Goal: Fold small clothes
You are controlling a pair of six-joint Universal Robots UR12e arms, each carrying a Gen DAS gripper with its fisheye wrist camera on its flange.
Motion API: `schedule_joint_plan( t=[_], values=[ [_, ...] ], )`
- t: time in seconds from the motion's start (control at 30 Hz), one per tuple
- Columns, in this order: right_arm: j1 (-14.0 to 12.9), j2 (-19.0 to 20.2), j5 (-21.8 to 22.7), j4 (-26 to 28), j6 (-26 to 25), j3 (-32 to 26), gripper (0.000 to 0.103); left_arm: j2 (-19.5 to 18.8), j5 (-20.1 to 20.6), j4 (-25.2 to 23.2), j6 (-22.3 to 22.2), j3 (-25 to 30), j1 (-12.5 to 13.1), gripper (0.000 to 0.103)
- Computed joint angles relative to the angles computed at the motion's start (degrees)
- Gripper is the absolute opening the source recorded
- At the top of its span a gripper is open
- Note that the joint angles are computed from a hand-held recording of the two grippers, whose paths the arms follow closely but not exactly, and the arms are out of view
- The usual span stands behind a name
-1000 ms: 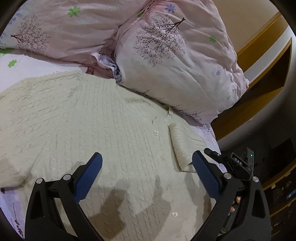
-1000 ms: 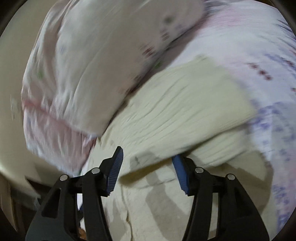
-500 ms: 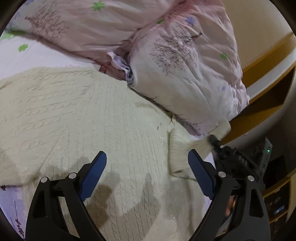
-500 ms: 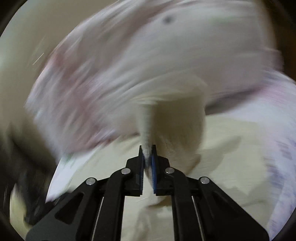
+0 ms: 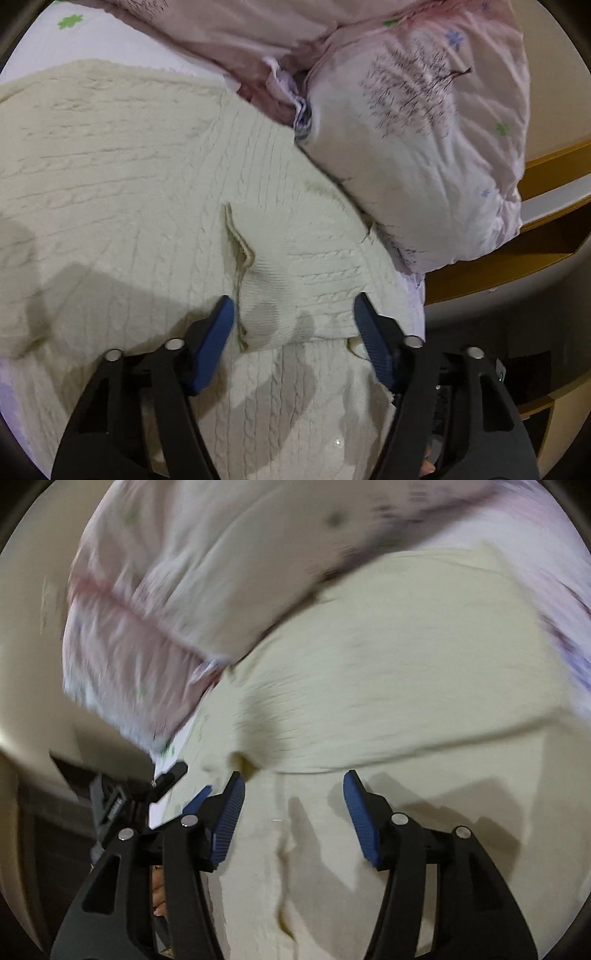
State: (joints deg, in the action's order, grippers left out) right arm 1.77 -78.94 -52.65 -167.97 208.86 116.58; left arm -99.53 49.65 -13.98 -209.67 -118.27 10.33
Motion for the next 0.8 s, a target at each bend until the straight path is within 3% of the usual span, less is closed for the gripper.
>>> schedule_joint_plan(
  t=[0.2,0.27,0.4,0.5,0.6,0.63,0.67,0.73,0.8],
  values=[
    [-3.72,-0.99,-0.94,-7.75,10.54,4.73,0.056,-1.02,3.51,-3.89,0.93,2.5,-1.13,0.04],
    [-3.77,-0.64,-2.08,-9.48,12.9,5.05,0.054,-2.01,2.37,-4.8,2.17,3.49,-1.25,0.008],
    [-4.39,0.09,-2.9,-12.72,16.12,5.58,0.05,-2.5,1.52,-4.94,4.41,4.6,-1.13,0.006],
    [-4.06,0.08,-6.94,-13.78,16.21,5.39,0.05,-1.12,4.31,-2.42,6.09,4.27,-0.32,0.006],
    [-3.58,0.53,-10.08,-14.28,16.01,4.89,0.049,0.1,7.54,-2.93,8.47,4.22,0.64,0.006],
    [-3.15,0.81,-11.59,-14.56,15.93,4.58,0.044,0.38,9.38,-3.39,9.31,4.18,0.66,0.006],
    [-2.66,0.94,-13.37,-14.34,15.54,4.22,0.027,0.57,10.98,-3.93,10.18,4.14,0.64,0.006],
    [-1.43,1.24,-17.97,-15.72,13.18,3.9,0.005,0.75,13.71,-5.23,11.59,3.93,0.7,0.006],
    [-0.31,1.46,-22.05,-18.8,11.64,4.14,0.005,0.42,14.18,-6.57,12.19,3.99,0.89,0.006]
  ],
)
